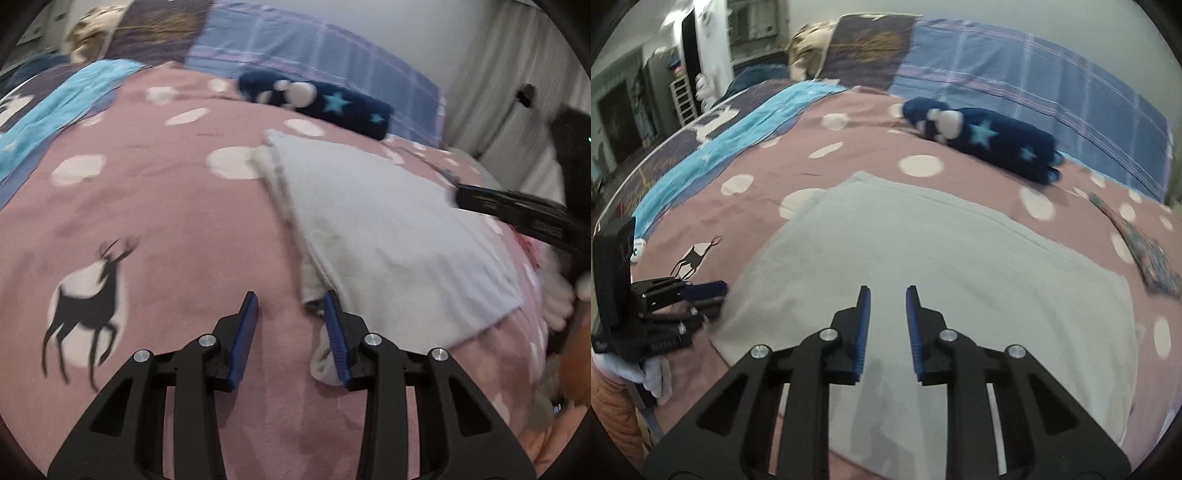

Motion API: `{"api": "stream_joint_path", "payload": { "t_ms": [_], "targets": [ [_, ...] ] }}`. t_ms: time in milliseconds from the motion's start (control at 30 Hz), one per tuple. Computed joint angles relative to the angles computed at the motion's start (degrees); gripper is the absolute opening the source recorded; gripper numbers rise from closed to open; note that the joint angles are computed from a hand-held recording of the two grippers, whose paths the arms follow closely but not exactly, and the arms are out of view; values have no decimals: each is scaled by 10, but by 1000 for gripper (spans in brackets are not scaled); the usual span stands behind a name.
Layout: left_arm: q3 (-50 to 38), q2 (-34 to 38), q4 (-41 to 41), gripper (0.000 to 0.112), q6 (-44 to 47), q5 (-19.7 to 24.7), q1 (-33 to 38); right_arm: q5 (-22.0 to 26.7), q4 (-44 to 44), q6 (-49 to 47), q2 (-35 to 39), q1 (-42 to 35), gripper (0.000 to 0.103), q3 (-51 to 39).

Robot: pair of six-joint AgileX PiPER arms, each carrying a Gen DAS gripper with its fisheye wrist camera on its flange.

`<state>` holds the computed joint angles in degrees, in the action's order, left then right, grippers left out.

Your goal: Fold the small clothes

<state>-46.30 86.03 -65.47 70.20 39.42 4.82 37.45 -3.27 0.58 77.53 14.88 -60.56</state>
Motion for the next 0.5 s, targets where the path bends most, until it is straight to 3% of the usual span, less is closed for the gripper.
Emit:
{"api": "stream_joint_path", "payload": {
  "t_ms": [67,233,400,500],
  "targets": [
    [-6,14,-41,38,39,62,27,16,-10,7,40,23,30,-39],
    [-11,40,-92,39,70,156,60,42,-36,16,120,55,37,-127],
    [-18,43,-62,39,31,136,25,92,-43,0,214,81,50,-242],
    [-16,52,-63,39,25,157,35,139,-74,15,292,104,55,-336]
  ]
}}
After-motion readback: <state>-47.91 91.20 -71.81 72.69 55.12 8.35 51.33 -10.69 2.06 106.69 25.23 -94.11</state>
